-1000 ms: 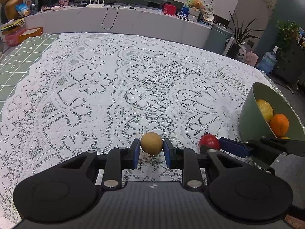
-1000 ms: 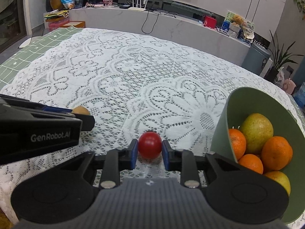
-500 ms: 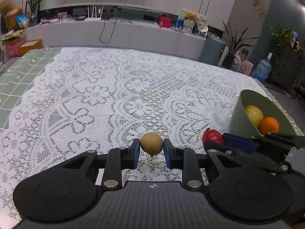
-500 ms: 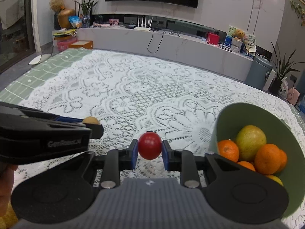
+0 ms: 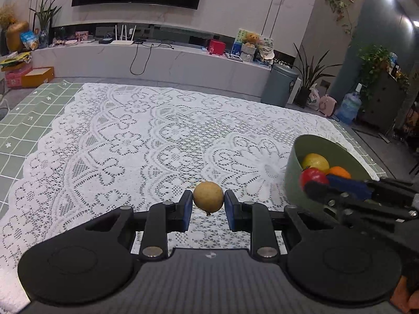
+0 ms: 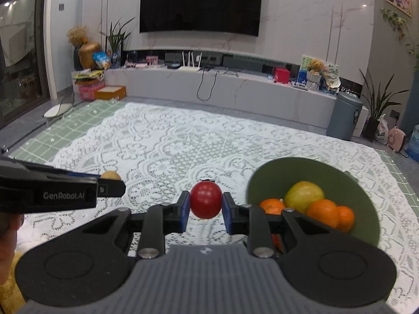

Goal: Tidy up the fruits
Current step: 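Carry the kiwi in the left tool and the plum in the right tool over the colander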

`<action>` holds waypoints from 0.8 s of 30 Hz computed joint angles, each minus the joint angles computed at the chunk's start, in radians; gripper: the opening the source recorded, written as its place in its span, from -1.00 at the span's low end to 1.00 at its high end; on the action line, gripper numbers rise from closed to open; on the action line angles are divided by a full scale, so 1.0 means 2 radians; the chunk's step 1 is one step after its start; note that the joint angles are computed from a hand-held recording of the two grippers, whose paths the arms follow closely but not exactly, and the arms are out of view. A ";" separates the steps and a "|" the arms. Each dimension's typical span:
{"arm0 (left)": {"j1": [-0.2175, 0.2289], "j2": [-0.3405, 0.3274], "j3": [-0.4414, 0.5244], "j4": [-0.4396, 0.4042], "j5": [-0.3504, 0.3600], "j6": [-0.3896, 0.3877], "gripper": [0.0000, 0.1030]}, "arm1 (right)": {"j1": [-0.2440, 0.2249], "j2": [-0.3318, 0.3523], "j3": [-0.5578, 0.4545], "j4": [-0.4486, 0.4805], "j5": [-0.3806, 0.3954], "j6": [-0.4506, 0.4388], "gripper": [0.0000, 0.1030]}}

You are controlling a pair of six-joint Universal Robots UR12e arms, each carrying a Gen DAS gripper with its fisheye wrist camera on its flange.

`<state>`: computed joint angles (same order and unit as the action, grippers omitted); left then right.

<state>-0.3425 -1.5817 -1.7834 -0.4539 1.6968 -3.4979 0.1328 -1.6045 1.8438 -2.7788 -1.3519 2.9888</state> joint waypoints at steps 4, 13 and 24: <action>-0.009 0.001 0.005 0.001 0.003 0.007 -0.44 | -0.013 -0.017 0.013 -0.011 0.008 0.011 -0.56; -0.041 -0.016 0.038 0.004 0.012 0.063 -0.44 | -0.046 -0.047 0.028 -0.028 0.005 0.029 -0.56; -0.063 -0.055 0.086 -0.005 -0.003 0.104 -0.44 | -0.083 -0.047 0.013 0.006 -0.022 0.059 -0.56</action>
<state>-0.4680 -1.6920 -1.6118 -0.4635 1.6901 -3.2902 -0.0323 -1.6976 1.8704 -2.7658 -1.3954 3.1074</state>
